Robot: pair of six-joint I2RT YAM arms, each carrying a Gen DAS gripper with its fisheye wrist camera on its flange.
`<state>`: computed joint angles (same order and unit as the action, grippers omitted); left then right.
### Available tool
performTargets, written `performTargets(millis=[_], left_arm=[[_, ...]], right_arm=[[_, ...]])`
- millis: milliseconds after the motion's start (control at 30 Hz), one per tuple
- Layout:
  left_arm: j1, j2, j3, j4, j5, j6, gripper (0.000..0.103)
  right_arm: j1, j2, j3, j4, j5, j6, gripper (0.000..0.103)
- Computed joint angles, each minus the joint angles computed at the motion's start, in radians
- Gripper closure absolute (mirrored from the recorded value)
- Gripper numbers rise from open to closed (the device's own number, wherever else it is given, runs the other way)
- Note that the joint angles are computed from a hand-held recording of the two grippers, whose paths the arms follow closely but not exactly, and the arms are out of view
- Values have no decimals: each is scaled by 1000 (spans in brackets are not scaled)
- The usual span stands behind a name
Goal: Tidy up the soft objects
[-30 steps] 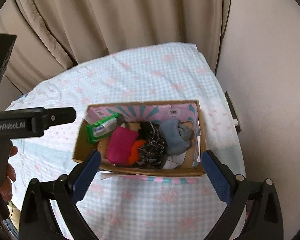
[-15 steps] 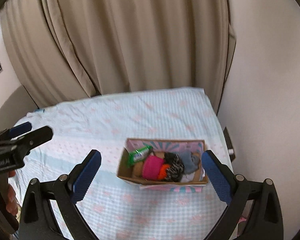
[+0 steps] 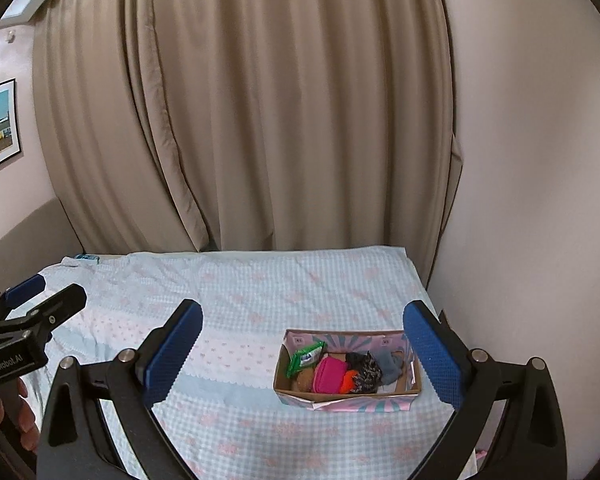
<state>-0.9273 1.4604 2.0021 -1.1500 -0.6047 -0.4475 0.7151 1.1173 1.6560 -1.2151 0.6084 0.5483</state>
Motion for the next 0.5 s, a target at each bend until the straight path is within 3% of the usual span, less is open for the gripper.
performTargets(millis=[133, 500], left_arm=[[-31, -37, -32, 16, -54, 27, 0], [-67, -75, -48, 17, -85, 33, 0]], right_arm=[[90, 22, 21, -31, 104, 49, 3], [159, 41, 45, -57, 191, 106, 3]])
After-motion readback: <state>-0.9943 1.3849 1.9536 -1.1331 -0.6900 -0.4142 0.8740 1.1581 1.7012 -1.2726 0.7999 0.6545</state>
